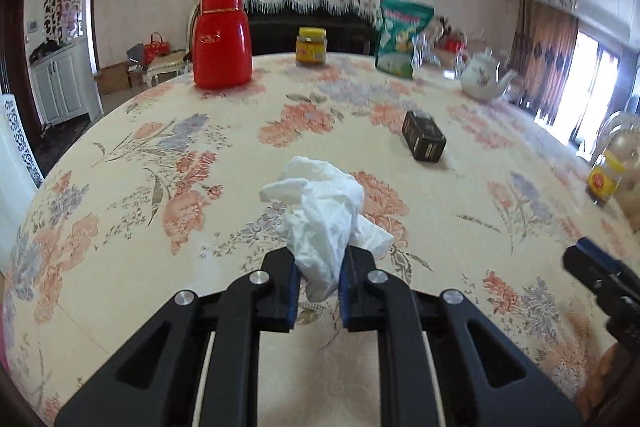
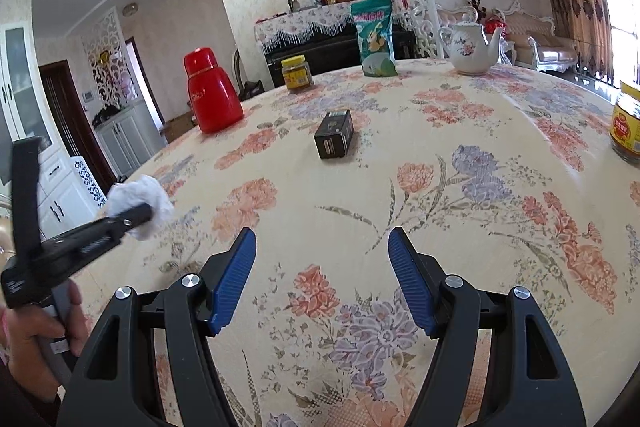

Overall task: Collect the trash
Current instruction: 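Lower the right tool onto the small black box and close it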

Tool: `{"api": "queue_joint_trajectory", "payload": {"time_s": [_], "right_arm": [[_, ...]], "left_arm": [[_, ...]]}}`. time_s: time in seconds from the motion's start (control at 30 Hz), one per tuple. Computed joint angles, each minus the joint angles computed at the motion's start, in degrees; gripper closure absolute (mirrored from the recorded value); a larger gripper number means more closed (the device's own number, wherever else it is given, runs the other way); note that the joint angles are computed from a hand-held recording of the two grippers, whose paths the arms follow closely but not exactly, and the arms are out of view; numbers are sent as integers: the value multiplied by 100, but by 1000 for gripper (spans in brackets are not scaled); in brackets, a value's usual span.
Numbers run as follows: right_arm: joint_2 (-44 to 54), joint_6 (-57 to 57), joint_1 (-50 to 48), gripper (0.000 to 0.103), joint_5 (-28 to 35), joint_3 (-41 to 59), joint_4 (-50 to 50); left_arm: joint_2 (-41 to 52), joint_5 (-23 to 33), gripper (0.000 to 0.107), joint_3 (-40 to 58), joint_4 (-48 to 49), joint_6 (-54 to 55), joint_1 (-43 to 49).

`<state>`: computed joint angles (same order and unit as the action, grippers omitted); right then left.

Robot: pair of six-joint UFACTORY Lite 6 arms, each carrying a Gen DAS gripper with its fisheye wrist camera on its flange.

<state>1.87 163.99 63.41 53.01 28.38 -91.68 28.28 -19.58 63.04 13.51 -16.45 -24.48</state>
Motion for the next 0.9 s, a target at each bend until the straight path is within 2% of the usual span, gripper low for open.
{"api": "queue_joint_trajectory", "payload": {"time_s": [0.13,0.2,0.3,0.43,0.53,0.73,0.9], "right_arm": [[8,66,145,37,210,-21,-17],[41,3,124,37,209,27,63],[156,-179,68,37,174,179,257],[359,-576,68,37,214,449,547],[740,-1170,106,37,372,924,984],[1330,-2070,-776,37,-182,1695,1069],[2076,-2942,-2079,37,-793,2814,832]], "left_arm": [[-256,-644,92,-514,-272,530,79],[-323,-903,92,-692,310,-64,227],[-201,-824,92,-529,1242,-1020,364],[-257,-869,92,-606,777,-452,268],[-274,-934,92,-639,828,-539,325],[-260,-964,91,-657,882,-672,351],[-263,-986,91,-655,835,-612,344]]}}
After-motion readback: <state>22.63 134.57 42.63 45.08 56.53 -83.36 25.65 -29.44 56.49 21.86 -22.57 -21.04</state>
